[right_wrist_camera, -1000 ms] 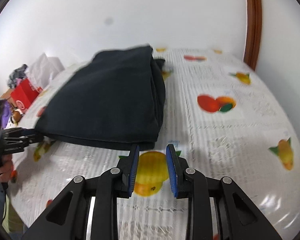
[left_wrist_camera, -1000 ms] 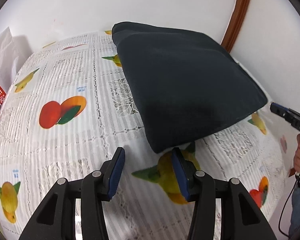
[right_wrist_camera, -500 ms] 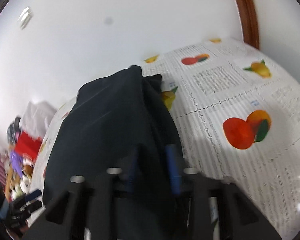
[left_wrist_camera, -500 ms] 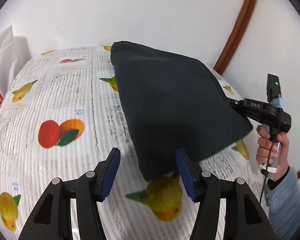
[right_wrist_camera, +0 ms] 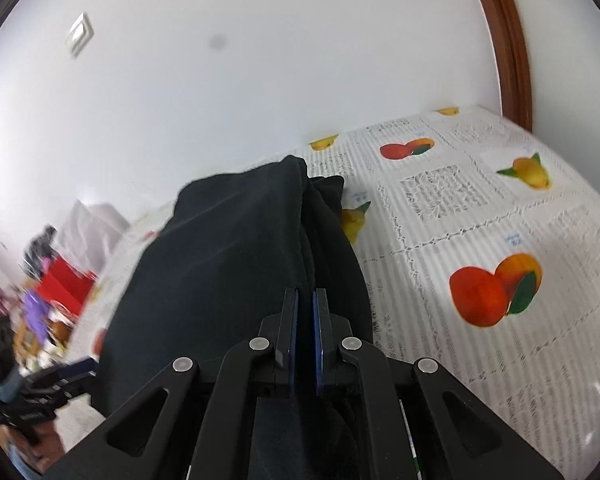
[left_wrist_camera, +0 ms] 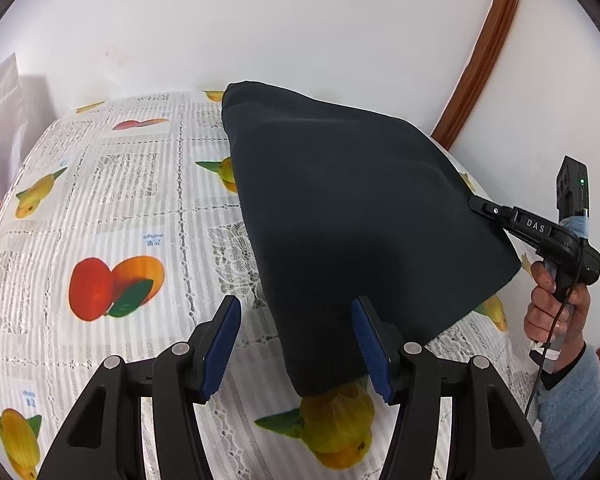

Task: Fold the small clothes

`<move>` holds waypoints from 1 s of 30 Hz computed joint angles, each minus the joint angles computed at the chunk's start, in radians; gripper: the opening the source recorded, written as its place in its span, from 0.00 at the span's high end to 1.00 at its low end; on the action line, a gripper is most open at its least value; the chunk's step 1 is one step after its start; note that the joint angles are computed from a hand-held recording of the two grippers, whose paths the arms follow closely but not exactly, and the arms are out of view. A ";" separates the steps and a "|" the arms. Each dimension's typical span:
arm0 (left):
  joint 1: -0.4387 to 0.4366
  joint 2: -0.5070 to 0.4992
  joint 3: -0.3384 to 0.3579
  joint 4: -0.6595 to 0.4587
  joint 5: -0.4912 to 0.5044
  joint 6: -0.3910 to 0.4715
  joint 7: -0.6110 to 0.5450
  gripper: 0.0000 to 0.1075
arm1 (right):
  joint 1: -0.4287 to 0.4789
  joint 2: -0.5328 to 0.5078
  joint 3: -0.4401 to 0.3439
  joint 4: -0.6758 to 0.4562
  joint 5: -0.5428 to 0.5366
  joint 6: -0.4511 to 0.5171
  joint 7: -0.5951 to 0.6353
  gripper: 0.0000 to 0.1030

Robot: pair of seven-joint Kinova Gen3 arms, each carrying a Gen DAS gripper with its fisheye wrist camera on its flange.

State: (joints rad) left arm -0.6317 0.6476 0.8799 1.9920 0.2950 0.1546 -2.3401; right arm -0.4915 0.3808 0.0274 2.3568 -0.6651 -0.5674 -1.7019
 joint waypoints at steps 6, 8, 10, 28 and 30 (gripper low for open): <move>0.067 -0.008 -0.056 -0.033 0.010 0.018 0.026 0.49 | -0.010 -0.003 0.029 -0.054 -0.080 0.079 0.092 0.87; 0.088 -0.016 -0.073 -0.037 0.016 0.017 0.031 0.49 | -0.059 0.013 0.095 -0.098 -0.144 0.138 0.163 0.87; 0.110 -0.026 -0.096 -0.042 0.020 0.018 0.038 0.48 | -0.107 0.033 0.140 -0.109 -0.175 0.133 0.196 0.94; 0.125 -0.068 -0.123 0.004 -0.006 -0.008 0.072 0.45 | -0.154 -0.039 -0.001 -0.021 -0.484 -0.011 0.427 0.84; 0.097 -0.074 -0.104 0.020 -0.009 -0.013 0.065 0.45 | -0.213 -0.026 0.043 -0.024 -0.566 -0.015 0.490 0.84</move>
